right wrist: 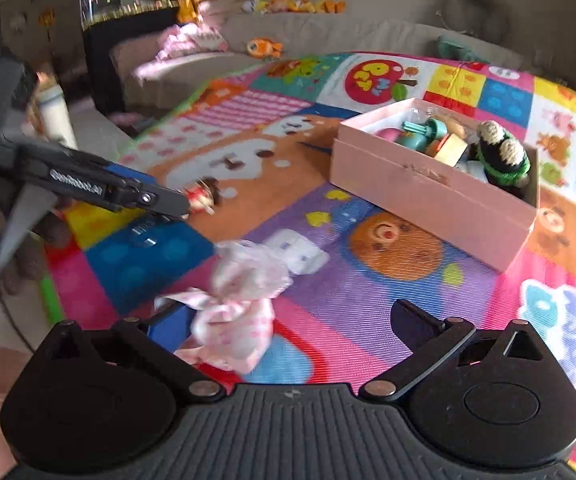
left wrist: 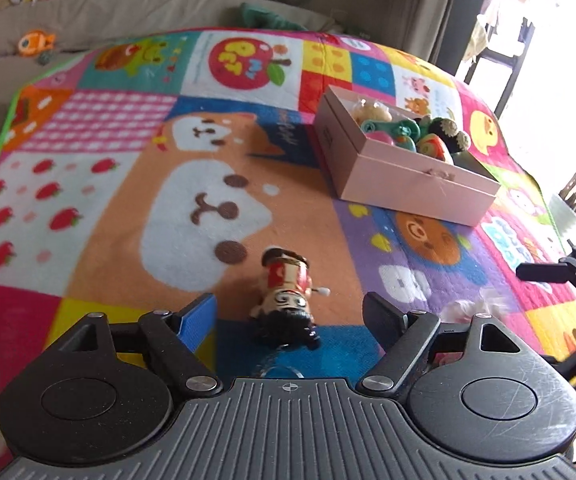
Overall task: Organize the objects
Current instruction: 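Reach down and grasp the red-and-black toy figure with the left gripper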
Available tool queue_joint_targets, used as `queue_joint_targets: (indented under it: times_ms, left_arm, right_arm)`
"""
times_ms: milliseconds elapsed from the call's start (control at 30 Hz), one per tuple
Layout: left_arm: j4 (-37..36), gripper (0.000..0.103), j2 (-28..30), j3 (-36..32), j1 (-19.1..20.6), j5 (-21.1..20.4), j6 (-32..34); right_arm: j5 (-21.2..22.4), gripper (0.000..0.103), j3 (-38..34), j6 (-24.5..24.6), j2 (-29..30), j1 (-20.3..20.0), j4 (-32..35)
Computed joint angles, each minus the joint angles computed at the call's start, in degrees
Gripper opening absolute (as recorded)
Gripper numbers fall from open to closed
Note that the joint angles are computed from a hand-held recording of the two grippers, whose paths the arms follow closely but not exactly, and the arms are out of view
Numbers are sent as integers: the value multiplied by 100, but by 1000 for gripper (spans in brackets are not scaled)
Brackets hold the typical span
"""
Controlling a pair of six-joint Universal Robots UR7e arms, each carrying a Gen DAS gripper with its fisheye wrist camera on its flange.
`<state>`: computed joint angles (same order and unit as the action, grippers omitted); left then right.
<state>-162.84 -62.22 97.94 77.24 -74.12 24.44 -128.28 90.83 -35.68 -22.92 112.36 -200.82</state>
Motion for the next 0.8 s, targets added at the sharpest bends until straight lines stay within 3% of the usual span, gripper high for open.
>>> queue_joint_targets:
  times_ms: [100,300,400,500,567,700,800]
  left_arm:
    - [-179,81,180,-51,-23,-210,-13]
    - [-90,81,520,-170,-146,-735,92]
    - [-126,81,546,-96,-194,-751,270]
    - [-174,72,434,7,-179,-760,332]
    - [-232,67,306,63,-145,-805,343]
    - [-184,67,60,203,-177,-494,604]
    - [-171,67,-27,276,-200,-164,612]
  right_arm:
    - [-908,103,-487,-821,470,35,-860]
    - [-1587,103,-875,-996,635,-105,-1713]
    - [-1254,103,-516,-534,326,-135,-1743]
    - [-347,103,203,382,-330,-189,-830]
    - [191,103,463,558,-565,-220,-392]
    - [21,103,178,92,-191,-132,-269]
    - [-176,103,-21,116,42,-116,-69]
